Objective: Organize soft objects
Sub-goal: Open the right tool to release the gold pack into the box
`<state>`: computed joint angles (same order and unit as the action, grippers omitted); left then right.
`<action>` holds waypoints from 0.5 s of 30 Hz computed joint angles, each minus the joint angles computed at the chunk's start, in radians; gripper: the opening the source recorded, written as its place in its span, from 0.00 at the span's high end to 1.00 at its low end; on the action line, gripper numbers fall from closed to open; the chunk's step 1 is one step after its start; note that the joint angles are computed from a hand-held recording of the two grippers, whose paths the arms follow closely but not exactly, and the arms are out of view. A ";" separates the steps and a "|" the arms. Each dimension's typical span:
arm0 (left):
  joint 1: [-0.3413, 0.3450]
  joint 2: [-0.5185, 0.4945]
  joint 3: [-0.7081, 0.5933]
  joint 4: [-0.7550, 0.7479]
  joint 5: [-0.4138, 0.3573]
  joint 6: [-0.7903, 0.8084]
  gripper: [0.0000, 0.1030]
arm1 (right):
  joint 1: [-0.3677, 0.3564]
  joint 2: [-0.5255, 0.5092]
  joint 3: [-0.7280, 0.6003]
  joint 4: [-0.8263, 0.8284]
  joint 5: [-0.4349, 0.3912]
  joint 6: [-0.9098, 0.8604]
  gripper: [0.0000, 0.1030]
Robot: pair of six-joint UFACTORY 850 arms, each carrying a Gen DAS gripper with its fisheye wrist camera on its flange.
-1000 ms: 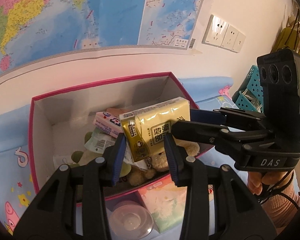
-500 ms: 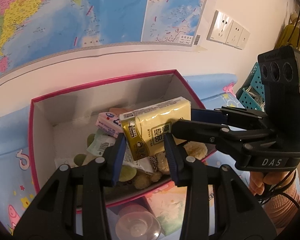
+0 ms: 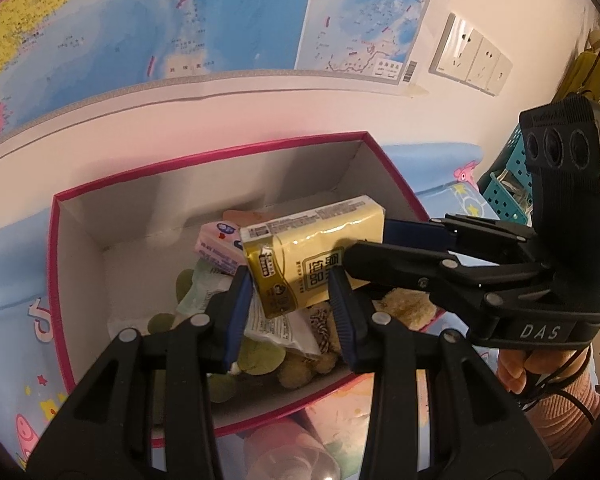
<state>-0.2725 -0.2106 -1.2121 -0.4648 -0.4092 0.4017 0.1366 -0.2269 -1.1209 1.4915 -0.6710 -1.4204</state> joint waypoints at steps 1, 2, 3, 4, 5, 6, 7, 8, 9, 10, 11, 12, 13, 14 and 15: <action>0.000 -0.004 -0.003 0.009 -0.001 -0.011 0.61 | 0.001 -0.003 -0.002 -0.001 0.003 0.003 0.62; 0.000 -0.007 -0.005 0.019 -0.001 -0.025 0.61 | 0.003 -0.008 -0.005 0.000 0.010 0.008 0.62; 0.000 -0.010 -0.006 0.029 0.000 -0.039 0.61 | 0.008 -0.010 -0.009 -0.003 0.023 0.017 0.62; 0.000 -0.012 -0.008 0.038 0.000 -0.051 0.61 | 0.012 -0.013 -0.011 -0.007 0.041 0.024 0.62; 0.000 -0.012 -0.008 0.048 0.002 -0.065 0.61 | 0.013 -0.013 -0.010 -0.007 0.046 0.025 0.61; -0.001 -0.009 -0.004 0.068 0.009 -0.087 0.61 | 0.013 -0.012 -0.008 -0.005 0.051 0.027 0.58; -0.002 -0.004 0.001 0.084 0.019 -0.103 0.61 | 0.012 -0.010 -0.004 -0.002 0.055 0.024 0.56; -0.004 0.006 0.012 0.099 0.034 -0.117 0.61 | 0.012 -0.005 0.002 0.006 0.058 0.013 0.56; -0.003 0.012 0.019 0.101 0.042 -0.120 0.61 | 0.011 0.000 0.008 0.012 0.062 0.003 0.55; -0.002 0.026 0.035 0.093 0.058 -0.112 0.58 | 0.011 0.007 0.016 0.017 0.071 -0.005 0.52; -0.001 0.038 0.047 0.084 0.071 -0.102 0.53 | 0.011 0.016 0.026 0.023 0.078 -0.017 0.51; -0.001 0.060 0.073 0.090 0.098 -0.110 0.50 | 0.010 0.025 0.035 0.031 0.082 -0.030 0.50; 0.000 0.075 0.088 0.088 0.113 -0.107 0.44 | 0.010 0.039 0.050 0.040 0.091 -0.047 0.49; 0.000 0.090 0.104 0.085 0.128 -0.102 0.41 | 0.010 0.052 0.063 0.051 0.101 -0.065 0.49; -0.001 0.110 0.124 0.079 0.147 -0.094 0.40 | 0.010 0.065 0.077 0.064 0.107 -0.085 0.47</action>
<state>-0.2735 -0.1006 -1.0878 -0.3856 -0.2624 0.3081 0.1470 -0.1622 -1.0443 1.5553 -0.5637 -1.5057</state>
